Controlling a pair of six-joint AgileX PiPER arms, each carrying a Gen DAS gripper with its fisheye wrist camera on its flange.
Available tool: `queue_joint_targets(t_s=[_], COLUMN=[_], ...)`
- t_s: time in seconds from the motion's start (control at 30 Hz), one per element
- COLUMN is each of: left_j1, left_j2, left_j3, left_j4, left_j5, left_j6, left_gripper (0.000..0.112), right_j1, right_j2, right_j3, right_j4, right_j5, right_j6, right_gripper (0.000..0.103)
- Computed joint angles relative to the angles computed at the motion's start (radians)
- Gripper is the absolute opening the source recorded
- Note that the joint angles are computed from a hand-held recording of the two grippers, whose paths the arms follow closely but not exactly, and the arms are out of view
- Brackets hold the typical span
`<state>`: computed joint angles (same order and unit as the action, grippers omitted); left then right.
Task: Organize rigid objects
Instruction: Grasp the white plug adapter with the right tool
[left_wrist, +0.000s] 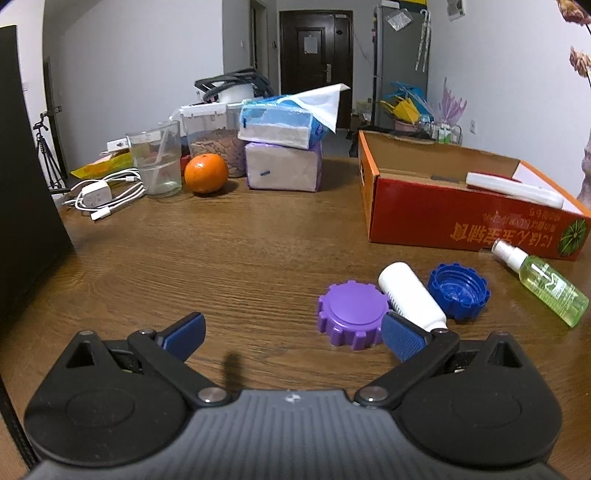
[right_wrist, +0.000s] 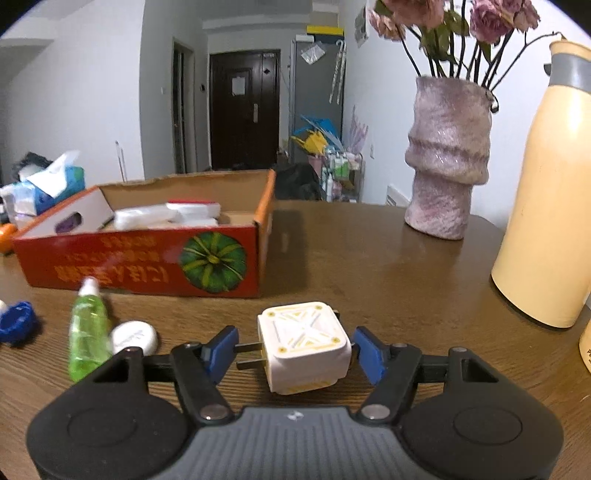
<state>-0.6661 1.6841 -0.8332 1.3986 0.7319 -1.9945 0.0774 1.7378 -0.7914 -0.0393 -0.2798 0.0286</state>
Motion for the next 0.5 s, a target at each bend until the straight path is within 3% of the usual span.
queue_joint_targets(t_s=[0.5], left_j1=[0.058], left_j2=[0.085], left_j3=[-0.073], left_j4=[0.029], left_j5=[-0.077], left_j6=[0.086], left_gripper=[0.103], right_j1=[0.142], right_j2=[-0.113], right_j3=[0.109], right_j4=[0.058], right_j5=[-0.059], right_j6=[-0.024], right_gripper=[0.068])
